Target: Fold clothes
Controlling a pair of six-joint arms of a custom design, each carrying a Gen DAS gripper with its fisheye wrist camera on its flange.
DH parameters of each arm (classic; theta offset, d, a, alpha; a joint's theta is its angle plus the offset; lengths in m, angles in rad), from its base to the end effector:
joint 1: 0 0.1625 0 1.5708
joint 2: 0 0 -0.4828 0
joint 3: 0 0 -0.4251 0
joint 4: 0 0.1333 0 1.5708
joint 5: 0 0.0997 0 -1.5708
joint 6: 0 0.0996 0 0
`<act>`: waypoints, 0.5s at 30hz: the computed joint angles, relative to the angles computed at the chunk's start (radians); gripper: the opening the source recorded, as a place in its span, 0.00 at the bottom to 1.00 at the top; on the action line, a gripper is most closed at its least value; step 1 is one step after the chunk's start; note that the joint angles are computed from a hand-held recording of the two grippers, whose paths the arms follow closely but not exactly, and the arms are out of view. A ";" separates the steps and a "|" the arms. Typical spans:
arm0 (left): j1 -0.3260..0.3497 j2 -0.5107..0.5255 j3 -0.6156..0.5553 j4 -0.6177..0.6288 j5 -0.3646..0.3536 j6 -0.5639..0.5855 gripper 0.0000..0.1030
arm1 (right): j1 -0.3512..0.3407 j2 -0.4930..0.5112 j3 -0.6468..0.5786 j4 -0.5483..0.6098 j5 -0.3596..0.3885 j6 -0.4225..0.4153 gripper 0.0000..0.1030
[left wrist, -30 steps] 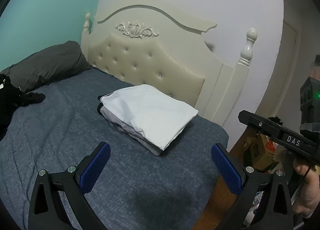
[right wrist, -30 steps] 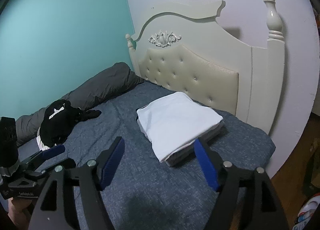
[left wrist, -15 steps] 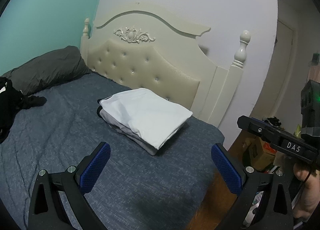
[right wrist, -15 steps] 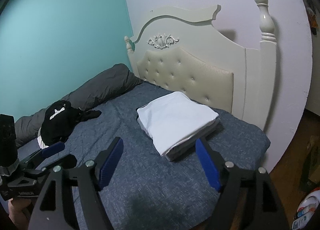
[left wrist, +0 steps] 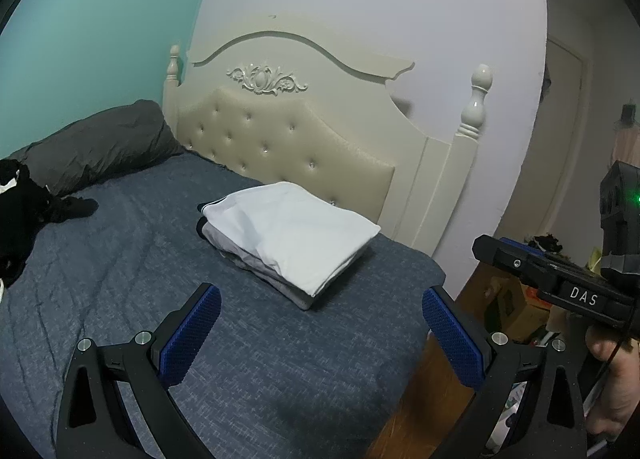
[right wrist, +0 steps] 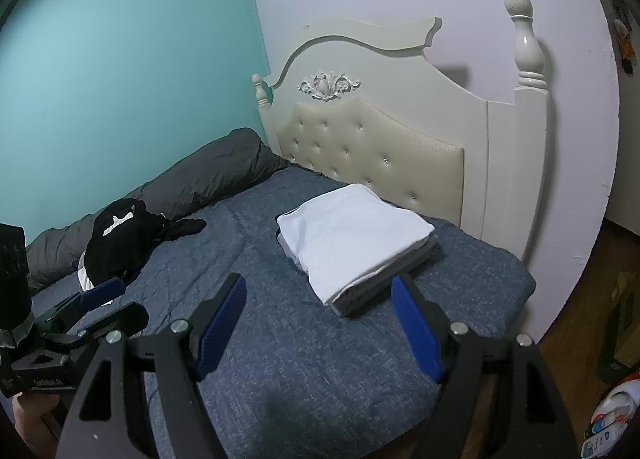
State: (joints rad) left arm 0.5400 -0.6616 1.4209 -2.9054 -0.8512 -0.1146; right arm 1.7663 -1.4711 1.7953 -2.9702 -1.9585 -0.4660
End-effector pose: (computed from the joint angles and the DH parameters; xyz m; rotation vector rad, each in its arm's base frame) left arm -0.5956 -0.5890 0.1579 0.8880 2.4535 -1.1734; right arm 0.2064 -0.5499 0.5513 0.4959 -2.2793 1.3073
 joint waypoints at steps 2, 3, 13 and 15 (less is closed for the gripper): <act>-0.001 -0.008 0.009 0.000 -0.003 -0.002 1.00 | 0.004 -0.003 0.004 0.000 -0.005 0.002 0.74; -0.002 -0.010 0.013 -0.002 -0.004 -0.003 1.00 | 0.006 -0.005 0.007 0.000 -0.006 0.002 0.74; -0.014 -0.030 0.038 -0.002 0.005 -0.012 1.00 | 0.019 -0.024 0.032 -0.007 -0.011 0.003 0.74; -0.018 -0.031 0.042 -0.002 0.012 -0.013 1.00 | 0.021 -0.029 0.038 -0.010 -0.013 0.002 0.74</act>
